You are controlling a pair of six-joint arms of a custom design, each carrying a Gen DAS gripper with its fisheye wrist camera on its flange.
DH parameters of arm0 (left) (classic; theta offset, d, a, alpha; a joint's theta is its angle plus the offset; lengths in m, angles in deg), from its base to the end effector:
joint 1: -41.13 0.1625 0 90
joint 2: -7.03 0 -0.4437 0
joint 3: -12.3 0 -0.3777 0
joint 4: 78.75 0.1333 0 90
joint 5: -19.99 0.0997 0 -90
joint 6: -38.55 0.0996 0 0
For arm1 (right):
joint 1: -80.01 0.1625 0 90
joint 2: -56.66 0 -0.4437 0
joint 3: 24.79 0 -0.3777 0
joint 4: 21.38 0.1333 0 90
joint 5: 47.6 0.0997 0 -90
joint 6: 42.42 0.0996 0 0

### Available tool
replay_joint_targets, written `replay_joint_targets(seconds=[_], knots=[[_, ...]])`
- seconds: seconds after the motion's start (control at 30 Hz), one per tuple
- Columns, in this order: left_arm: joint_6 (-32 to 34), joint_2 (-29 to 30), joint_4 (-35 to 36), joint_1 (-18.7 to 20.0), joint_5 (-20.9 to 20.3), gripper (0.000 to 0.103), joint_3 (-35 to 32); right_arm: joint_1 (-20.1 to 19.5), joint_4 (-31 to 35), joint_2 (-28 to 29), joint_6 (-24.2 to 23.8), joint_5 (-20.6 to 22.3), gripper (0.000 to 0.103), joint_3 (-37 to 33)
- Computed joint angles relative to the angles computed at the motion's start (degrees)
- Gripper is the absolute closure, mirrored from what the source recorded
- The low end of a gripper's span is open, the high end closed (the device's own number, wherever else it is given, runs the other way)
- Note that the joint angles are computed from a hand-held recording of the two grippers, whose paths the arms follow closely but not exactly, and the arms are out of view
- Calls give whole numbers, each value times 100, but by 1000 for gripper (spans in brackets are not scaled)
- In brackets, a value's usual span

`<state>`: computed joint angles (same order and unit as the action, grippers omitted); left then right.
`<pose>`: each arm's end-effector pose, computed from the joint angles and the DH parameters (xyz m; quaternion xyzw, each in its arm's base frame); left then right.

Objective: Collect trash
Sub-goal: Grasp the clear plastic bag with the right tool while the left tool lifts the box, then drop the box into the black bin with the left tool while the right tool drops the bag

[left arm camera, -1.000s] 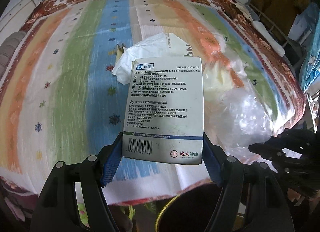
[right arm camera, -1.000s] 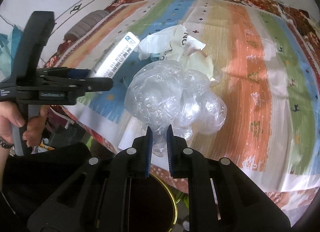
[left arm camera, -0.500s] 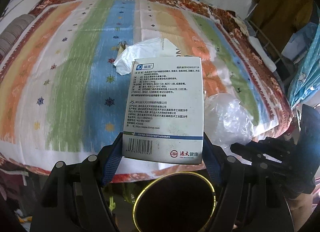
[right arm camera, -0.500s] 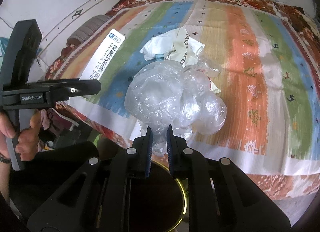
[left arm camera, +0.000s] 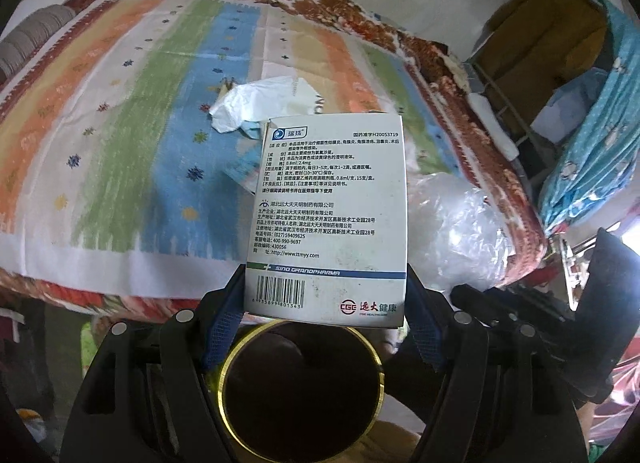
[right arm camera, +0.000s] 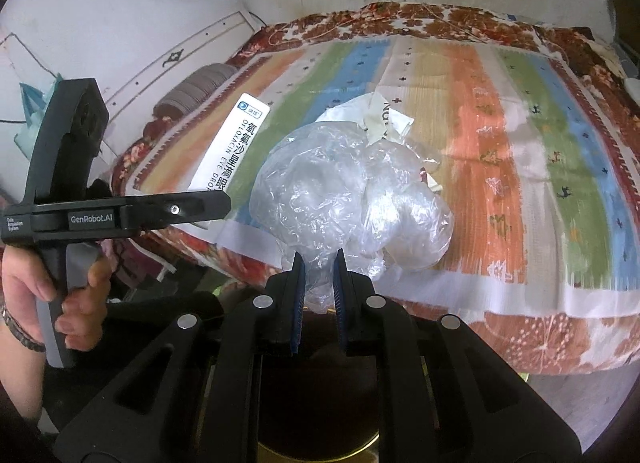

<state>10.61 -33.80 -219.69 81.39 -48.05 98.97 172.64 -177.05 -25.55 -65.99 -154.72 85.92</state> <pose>-0.4288 -0.5866 0.0985 0.1771 0.9646 -0.1534 0.1208 0.1281 -0.5237 0.4063 0.1662 -0.9237 0.2843 0.1960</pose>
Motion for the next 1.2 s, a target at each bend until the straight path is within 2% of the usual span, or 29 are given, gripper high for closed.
replay_joint_targets(seconds=[0.13, 0.4, 0.7, 0.87, 1.0, 1.2], knots=[[-155, -149, -434, -46, -305, 31, 350, 89, -324, -152, -83, -183, 91, 261], [-446, -372, -1078, -168, -655, 31, 995, 94, -569, -485, -72, -39, 91, 754], [-747, -544, -1384, -241, -717, 31, 1468, -88, -497, -820, 180, 186, 91, 1206], [-1267, -557, -1376, -285, -628, 31, 1769, -224, -402, -941, 353, 260, 91, 1398], [-1718, -570, -1377, -240, -644, 31, 1956, -388, -295, -921, 558, 222, 91, 1529], [-2003, -540, -1337, -201, -745, 31, 2065, -542, -124, -827, 815, 204, 91, 1626]])
